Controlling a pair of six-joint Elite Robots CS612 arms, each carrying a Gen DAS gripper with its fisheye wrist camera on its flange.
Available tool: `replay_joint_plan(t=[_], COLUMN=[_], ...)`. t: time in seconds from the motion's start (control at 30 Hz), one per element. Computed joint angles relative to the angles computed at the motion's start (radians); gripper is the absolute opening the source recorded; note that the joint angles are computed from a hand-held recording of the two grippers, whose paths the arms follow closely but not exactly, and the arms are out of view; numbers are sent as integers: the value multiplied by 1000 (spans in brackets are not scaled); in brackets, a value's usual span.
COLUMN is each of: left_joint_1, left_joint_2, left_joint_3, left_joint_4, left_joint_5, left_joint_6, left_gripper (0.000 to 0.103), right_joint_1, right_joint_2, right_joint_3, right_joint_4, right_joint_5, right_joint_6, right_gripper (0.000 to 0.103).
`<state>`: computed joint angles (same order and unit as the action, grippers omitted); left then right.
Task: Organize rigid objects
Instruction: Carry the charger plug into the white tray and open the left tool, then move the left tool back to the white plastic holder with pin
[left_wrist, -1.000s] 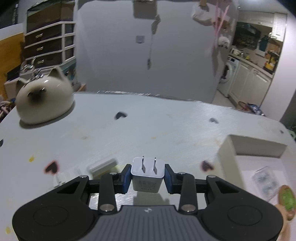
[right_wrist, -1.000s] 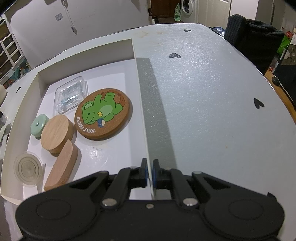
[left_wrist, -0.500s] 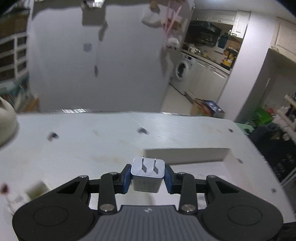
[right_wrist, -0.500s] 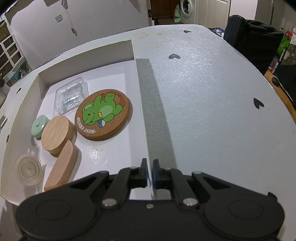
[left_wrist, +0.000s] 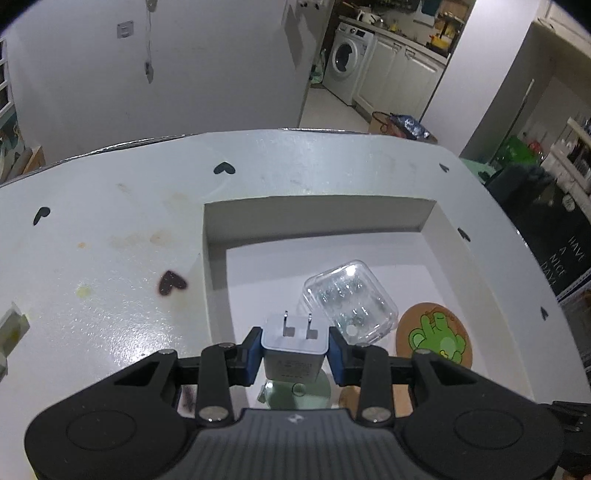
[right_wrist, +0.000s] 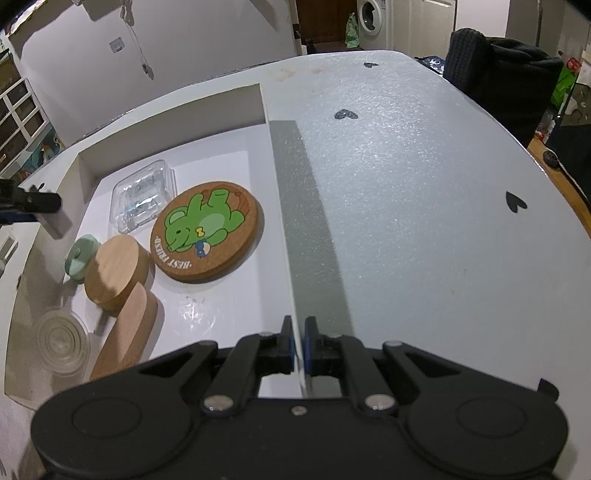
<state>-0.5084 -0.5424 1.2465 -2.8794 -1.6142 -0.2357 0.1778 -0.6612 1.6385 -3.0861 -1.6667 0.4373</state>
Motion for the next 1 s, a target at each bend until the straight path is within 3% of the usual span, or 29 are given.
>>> replay_joint_plan(t=[0.47,0.53,0.57,0.83,1.0], left_joint_1=[-13,-13,-12,-10,-11], left_joint_2=[46,51,52,44,26], left_joint_3=[-102,-113,-115,-99,-75], left_joint_4=[140,149,150,129,118], left_joint_5=[108,116,116,89,70], left_joint_6=[21,24,23,39,51], left_gripper=[39,49,60,68,81], right_joint_1=[-1,-1,-1,0,0], right_joint_2=[0,0,0,-1,-1], right_joint_3=[2,2,2,3,3], right_joint_4=[-5,-5,-5,-5,-5], right_joint_5=[1,1,1,0,0], right_joint_6=[0,0,0,1,1], right_gripper=[6,6,6,6,6])
